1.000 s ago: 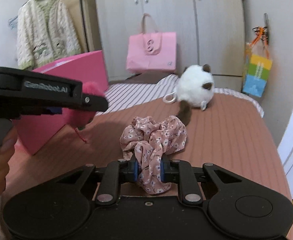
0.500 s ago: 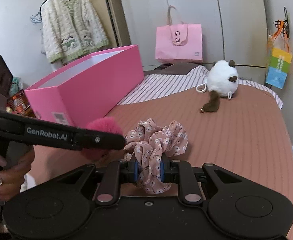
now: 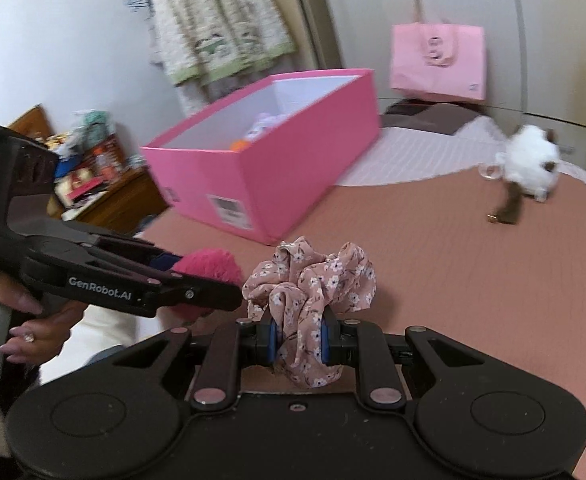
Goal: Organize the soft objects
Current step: 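Lift the pompom and scrunchie with both tools toward the pink box, then open the left tool over the box to drop the pompom while the right tool drops the scrunchie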
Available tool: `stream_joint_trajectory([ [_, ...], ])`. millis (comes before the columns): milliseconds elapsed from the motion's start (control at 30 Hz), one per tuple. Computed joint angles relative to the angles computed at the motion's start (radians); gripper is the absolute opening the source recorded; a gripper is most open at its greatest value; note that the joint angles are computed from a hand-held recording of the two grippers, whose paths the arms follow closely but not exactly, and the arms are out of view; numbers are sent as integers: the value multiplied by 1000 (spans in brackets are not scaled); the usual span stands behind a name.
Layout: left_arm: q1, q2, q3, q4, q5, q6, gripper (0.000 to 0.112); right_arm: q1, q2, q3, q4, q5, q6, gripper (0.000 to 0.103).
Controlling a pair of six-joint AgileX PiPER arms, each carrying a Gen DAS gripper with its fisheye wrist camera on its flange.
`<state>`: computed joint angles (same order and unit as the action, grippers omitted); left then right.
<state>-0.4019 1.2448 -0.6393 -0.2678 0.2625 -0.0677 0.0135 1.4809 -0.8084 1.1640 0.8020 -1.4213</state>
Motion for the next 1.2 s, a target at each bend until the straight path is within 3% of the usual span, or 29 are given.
stream_joint_trajectory([
  [100, 55, -77, -9, -9, 52, 60, 47, 37, 0, -44, -3, 34, 29, 23],
  [200, 96, -133, -15, 25, 53, 71, 47, 80, 6, -96, 11, 43, 46, 23],
  [267, 140, -146, -36, -38, 63, 162, 47, 118, 19, -139, 23, 29, 54, 23],
  [333, 197, -139, -80, -148, 94, 291, 47, 158, 44, -186, 42, 0, 57, 23],
  [467, 263, -105, -172, -194, 126, 377, 47, 193, 127, -307, 78, 2, 131, 23],
  [600, 318, -68, -230, -272, 119, 475, 49, 235, 187, -412, 103, -24, 166, 23],
  [667, 324, -47, -248, -240, 81, 458, 49, 261, 213, -465, 96, -55, 208, 24],
  [733, 324, -19, -260, -190, 34, 432, 49, 274, 248, -526, 66, -55, 266, 24],
  [867, 364, 65, -309, -295, 5, 554, 48, 311, 327, -641, -6, -80, 346, 24],
  [1000, 384, 184, -394, -276, -14, 533, 48, 342, 423, -773, -77, -129, 426, 24],
  [1100, 417, 309, -520, -231, 50, 472, 49, 375, 499, -889, -202, -201, 526, 27],
  [1200, 427, 410, -636, -71, 100, 315, 49, 369, 632, -1102, -325, -116, 693, 27],
])
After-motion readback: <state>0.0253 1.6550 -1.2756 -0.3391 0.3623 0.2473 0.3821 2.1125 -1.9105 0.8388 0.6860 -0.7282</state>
